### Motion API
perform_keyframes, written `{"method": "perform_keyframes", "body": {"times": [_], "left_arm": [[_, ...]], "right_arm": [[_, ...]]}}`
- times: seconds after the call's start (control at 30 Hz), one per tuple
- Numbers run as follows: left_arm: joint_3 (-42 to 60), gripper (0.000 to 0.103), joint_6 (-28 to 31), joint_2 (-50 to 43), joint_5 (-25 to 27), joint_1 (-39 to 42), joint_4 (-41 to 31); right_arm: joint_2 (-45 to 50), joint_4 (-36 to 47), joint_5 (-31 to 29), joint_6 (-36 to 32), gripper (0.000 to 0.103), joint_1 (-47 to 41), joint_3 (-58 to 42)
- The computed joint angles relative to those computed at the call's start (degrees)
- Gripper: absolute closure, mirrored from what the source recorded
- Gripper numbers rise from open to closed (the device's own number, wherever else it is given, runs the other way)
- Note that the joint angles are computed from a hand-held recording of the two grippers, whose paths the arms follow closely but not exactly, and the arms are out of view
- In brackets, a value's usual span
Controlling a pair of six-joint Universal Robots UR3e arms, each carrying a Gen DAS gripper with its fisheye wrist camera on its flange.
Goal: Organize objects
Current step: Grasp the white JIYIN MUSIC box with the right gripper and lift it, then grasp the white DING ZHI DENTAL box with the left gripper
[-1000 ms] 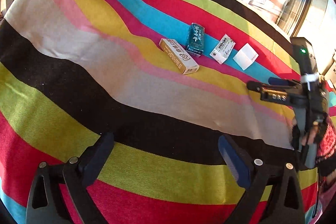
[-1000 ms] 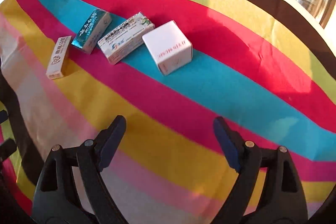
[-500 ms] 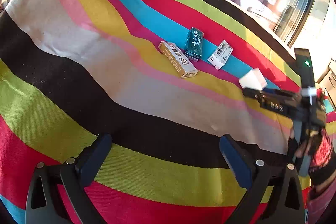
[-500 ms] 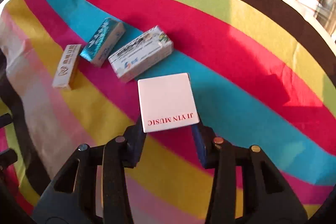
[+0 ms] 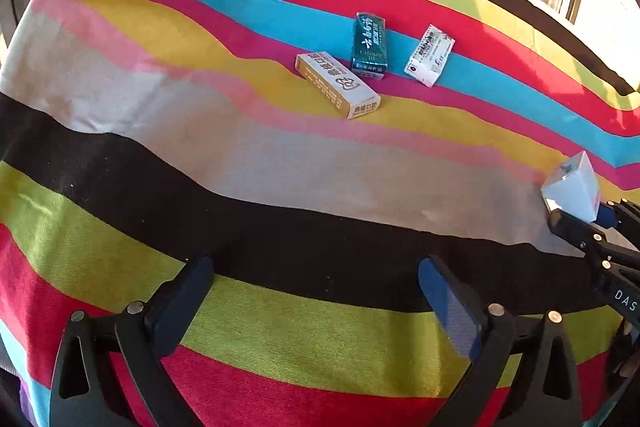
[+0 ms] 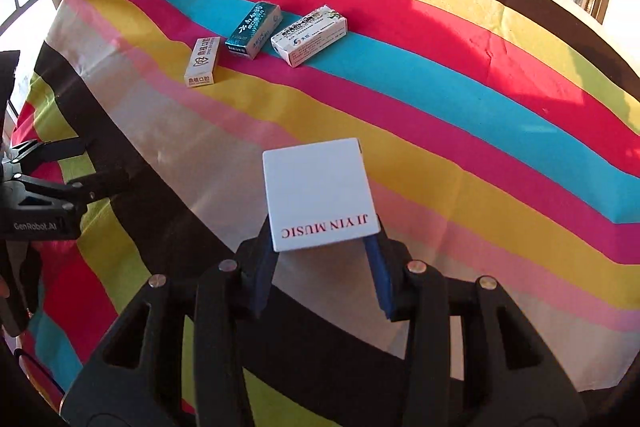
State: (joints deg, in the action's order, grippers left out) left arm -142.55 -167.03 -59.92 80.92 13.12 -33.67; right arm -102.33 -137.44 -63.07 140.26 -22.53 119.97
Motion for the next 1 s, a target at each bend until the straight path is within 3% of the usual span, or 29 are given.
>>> {"method": "perform_keyframes", "body": {"times": [0.1, 0.3, 0.63, 0.8, 1.0], "left_arm": [[1.89, 0.000, -1.04, -3.53, 0.87, -1.51, 1.34], [13.85, 0.000, -7.99, -20.67, 5.92, -8.92, 5.24], [36.84, 0.000, -13.90, -42.15, 9.85, -13.19, 2.41], [41.71, 0.000, -15.51, -47.05, 10.89, -13.58, 3.91], [40.81, 0.000, -15.10, -47.06, 10.60, -13.00, 5.84]], "right_arm": [[0.52, -0.49, -0.14, 0.57, 0.056, 0.43, -0.10], [1.79, -1.92, -0.98, 1.59, 0.056, 1.50, -0.56], [1.39, -1.78, -0.92, 1.47, 0.056, 1.25, -0.27], [1.23, -1.58, -0.80, 1.29, 0.056, 1.07, -0.20], [1.15, -1.57, -0.57, 1.27, 0.055, 0.94, 0.06]]}}
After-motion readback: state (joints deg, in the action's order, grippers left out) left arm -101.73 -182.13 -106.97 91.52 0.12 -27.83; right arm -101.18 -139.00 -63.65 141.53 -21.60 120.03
